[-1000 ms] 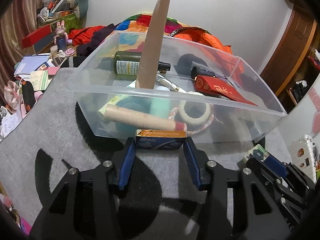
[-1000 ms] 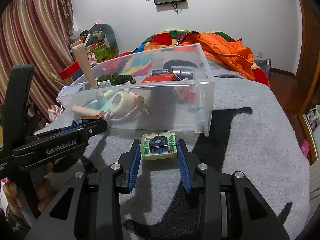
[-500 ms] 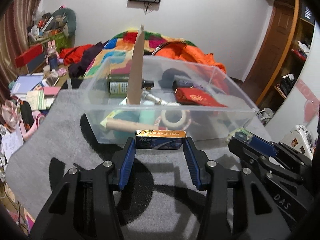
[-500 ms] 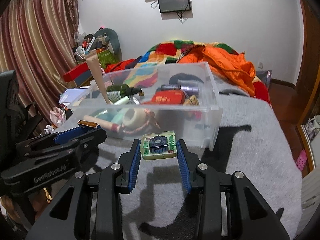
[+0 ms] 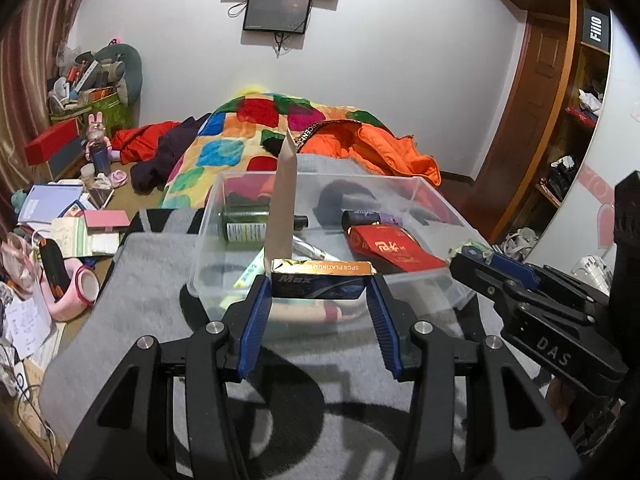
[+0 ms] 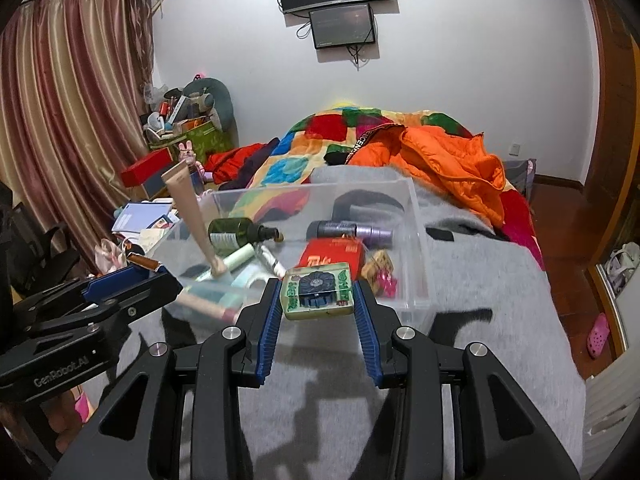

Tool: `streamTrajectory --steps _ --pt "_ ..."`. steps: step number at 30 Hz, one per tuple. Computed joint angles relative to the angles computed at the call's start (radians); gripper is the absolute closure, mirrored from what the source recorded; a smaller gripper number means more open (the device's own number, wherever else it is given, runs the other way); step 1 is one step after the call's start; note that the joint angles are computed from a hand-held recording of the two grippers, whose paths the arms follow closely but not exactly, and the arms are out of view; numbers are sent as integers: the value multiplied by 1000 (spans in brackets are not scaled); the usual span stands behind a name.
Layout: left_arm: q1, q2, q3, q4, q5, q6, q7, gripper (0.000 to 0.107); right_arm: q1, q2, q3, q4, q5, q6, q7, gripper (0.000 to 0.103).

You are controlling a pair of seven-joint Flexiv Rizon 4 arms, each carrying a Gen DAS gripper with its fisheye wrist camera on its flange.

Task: Organize objects
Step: 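Carry the green card and blue Max box over the clear box with both tools, then release the green card from the right tool while the left tool drops the Max box, then withdraw both open tools back from the box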

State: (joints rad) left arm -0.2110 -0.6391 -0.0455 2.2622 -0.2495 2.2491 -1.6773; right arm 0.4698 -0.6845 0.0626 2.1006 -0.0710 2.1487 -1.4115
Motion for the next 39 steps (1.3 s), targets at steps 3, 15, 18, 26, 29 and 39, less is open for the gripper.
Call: streamTrajectory --steps 3,15,18,26,29,39 --pt "25 -5 -9 -21 26 -25 7 58 2 -9 0 -25 -6 -21 7 70" --pt "54 -47 -21 -102 62 -104 38 58 48 -48 -43 -82 7 -70 4 70" --pt "50 -47 -18 -105 60 -105 41 57 25 -49 -23 -84 -10 -72 9 69" --pt "44 -28 -14 -76 74 -80 50 57 -24 -34 17 -57 -52 -54 29 69" --pt "41 -17 -13 -60 79 -67 55 56 -20 -19 13 -34 -48 -39 24 68" --pt "-2 16 16 27 56 38 94 26 24 32 -12 58 24 51 -38 45"
